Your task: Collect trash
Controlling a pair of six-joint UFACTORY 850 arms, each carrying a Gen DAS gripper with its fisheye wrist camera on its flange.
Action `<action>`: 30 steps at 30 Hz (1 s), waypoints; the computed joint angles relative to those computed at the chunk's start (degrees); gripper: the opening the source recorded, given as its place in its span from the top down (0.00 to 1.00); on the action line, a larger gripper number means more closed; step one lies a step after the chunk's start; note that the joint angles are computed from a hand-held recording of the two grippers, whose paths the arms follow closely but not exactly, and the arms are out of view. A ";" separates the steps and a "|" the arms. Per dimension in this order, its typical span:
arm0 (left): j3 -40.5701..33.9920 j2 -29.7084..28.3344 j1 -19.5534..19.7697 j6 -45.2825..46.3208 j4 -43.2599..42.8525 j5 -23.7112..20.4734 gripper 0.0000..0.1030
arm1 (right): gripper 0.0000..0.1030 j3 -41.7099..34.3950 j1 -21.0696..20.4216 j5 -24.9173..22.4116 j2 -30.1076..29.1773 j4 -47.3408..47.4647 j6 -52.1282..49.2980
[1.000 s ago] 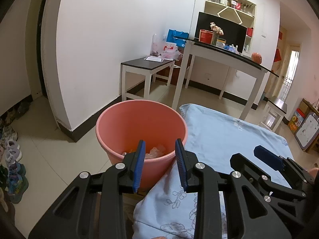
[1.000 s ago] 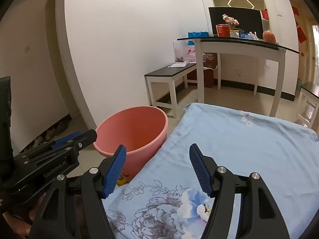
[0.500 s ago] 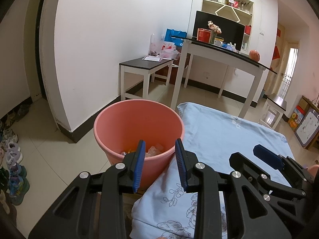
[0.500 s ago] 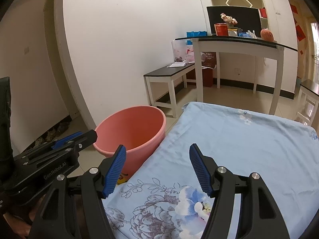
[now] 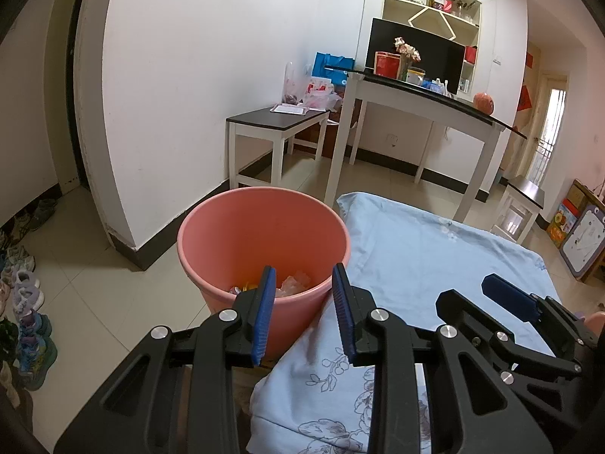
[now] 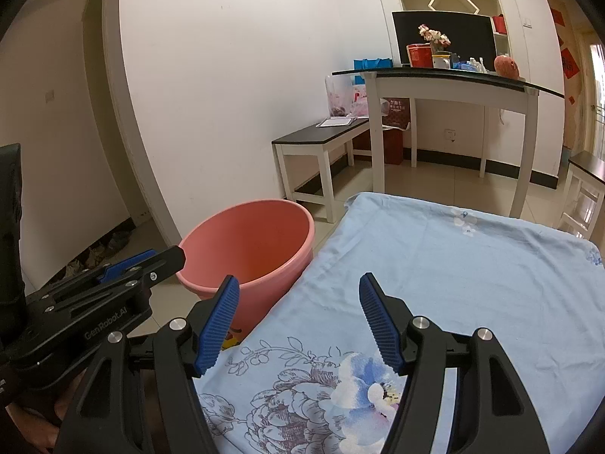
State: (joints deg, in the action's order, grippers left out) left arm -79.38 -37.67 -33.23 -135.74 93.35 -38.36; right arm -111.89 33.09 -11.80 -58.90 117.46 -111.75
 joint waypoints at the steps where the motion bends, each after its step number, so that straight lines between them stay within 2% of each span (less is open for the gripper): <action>1: 0.00 -0.01 -0.03 0.07 0.05 -0.01 0.70 | 0.37 0.03 0.00 0.01 0.02 0.07 -0.08; 10: -0.10 -0.29 0.17 0.49 0.30 0.48 0.70 | 0.37 0.41 -0.17 -0.01 0.07 1.17 -1.02; 30: -0.87 -1.34 0.02 1.48 0.09 1.37 0.70 | 0.37 -0.67 -0.53 0.36 -0.85 -4.18 4.82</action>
